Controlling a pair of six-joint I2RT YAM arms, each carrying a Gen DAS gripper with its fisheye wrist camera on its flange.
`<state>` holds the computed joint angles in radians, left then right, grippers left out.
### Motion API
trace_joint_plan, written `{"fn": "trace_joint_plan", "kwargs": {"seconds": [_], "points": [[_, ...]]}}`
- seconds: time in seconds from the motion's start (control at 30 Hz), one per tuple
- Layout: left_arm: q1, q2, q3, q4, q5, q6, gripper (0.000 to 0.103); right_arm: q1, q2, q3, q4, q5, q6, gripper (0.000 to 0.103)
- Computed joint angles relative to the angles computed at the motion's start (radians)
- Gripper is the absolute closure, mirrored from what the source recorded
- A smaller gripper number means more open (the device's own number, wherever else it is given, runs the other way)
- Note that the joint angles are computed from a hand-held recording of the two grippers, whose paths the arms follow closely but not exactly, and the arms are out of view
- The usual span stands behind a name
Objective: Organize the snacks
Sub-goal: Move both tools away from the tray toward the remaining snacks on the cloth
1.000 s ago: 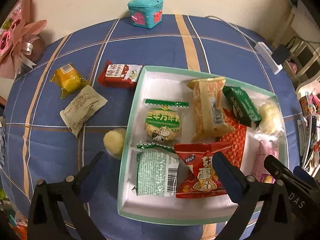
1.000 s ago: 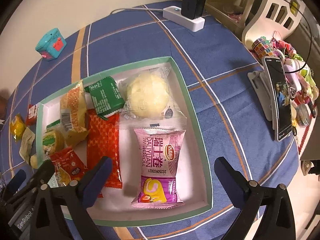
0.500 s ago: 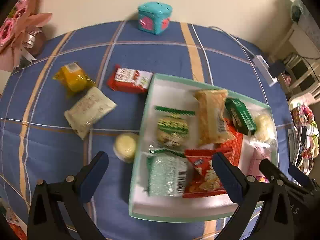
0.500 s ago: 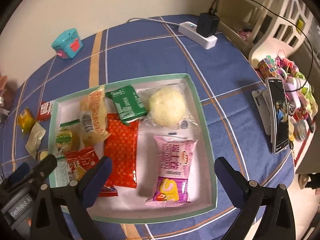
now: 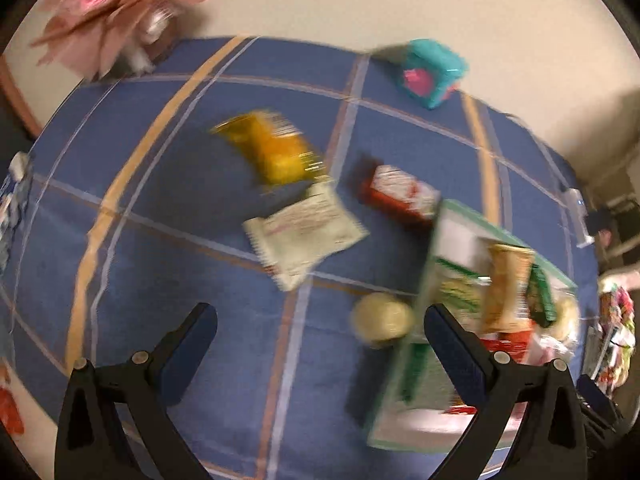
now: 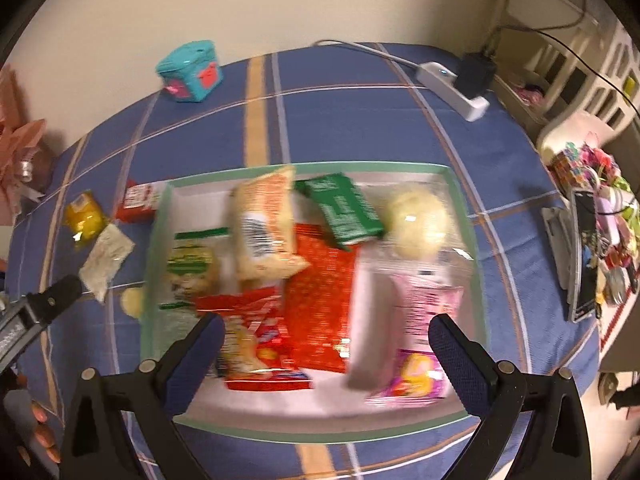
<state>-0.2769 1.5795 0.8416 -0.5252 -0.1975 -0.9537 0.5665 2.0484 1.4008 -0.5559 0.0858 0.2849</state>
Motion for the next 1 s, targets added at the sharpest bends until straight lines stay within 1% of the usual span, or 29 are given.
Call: {"fn": "trace_joint_plan", "kwargs": {"seconds": [0.17,0.33,0.4,0.7,0.9,1.0], "points": [[0.100,-0.055,-0.087,0.014,0.025,0.023,0.000,0.067,0.033,0.046,-0.006,-0.008,0.021,0.000],[0.155,-0.078,-0.120,-0.012,-0.025,0.056,0.000,0.132,0.076,0.096,-0.010,-0.039,0.041,0.000],[0.174,-0.082,-0.134,-0.015,-0.030,0.073,0.000,0.158,0.100,0.123,-0.018,-0.049,0.048,0.000],[0.239,-0.050,-0.169,0.021,0.023,0.123,0.000,0.233,0.228,0.256,-0.032,-0.098,0.052,0.000],[0.286,-0.051,-0.190,0.046,0.037,0.133,0.000,0.250,0.288,0.324,-0.029,-0.064,0.022,0.000],[0.303,-0.047,-0.193,0.060,0.053,0.136,0.000,0.251,0.313,0.360,-0.028,-0.065,0.010,0.000]]}}
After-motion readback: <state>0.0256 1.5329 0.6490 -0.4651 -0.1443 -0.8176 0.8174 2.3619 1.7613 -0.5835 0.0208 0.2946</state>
